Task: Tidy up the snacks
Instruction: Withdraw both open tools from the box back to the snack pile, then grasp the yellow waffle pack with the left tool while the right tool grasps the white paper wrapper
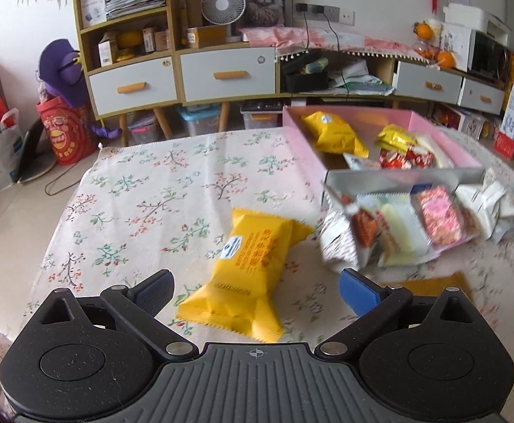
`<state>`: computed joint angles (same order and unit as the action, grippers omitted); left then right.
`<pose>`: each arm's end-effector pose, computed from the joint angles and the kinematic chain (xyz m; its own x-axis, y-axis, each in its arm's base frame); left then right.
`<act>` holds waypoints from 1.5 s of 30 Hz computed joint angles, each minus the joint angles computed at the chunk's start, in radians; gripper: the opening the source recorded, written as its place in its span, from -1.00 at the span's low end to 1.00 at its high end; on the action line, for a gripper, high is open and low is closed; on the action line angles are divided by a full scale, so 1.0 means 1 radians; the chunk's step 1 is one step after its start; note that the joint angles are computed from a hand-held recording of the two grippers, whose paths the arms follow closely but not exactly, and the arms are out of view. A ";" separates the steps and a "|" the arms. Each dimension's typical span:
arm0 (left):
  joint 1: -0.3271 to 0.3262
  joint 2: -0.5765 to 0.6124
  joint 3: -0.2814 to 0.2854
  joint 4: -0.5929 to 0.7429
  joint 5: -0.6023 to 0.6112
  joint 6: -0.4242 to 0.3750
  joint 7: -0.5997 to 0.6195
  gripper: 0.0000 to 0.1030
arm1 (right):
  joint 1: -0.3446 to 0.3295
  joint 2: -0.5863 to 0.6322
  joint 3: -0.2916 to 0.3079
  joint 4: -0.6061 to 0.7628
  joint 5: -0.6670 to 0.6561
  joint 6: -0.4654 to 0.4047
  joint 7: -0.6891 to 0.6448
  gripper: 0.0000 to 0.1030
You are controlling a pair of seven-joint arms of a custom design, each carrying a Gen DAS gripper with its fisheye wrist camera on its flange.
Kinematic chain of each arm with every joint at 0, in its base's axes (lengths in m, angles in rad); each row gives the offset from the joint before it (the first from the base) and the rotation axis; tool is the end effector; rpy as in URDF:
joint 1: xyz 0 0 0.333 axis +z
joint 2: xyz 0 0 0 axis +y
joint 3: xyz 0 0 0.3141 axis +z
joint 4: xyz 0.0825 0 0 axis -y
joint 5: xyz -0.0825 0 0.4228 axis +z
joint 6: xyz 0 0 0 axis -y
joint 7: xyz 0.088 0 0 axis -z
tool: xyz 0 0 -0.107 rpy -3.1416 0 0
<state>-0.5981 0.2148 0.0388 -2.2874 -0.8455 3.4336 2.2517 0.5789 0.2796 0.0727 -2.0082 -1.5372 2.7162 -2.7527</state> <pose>0.5315 -0.2316 0.3167 -0.2984 -0.9534 -0.0450 -0.6133 0.2277 -0.7563 0.4884 0.4161 0.3107 0.0579 -0.9956 -0.0731 -0.6206 0.0214 -0.7838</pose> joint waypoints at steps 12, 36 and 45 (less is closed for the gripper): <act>0.261 0.033 -0.160 -0.040 0.407 0.031 -0.314 0.95 | 0.027 0.061 -0.020 0.058 0.060 -0.020 -0.065 0.99; 0.195 0.077 -0.057 0.027 0.576 -0.037 -0.504 0.55 | 0.042 0.116 -0.079 0.124 0.200 0.006 -0.140 0.60; 0.121 0.079 0.014 0.041 0.564 -0.069 -0.513 0.16 | 0.050 0.125 -0.095 0.132 0.247 0.034 -0.193 0.38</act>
<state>-0.4767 0.2941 0.0533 -2.2468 -0.2815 3.3646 1.7387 0.6294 0.4044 -0.0220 -1.8765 -1.2899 2.7497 -2.9454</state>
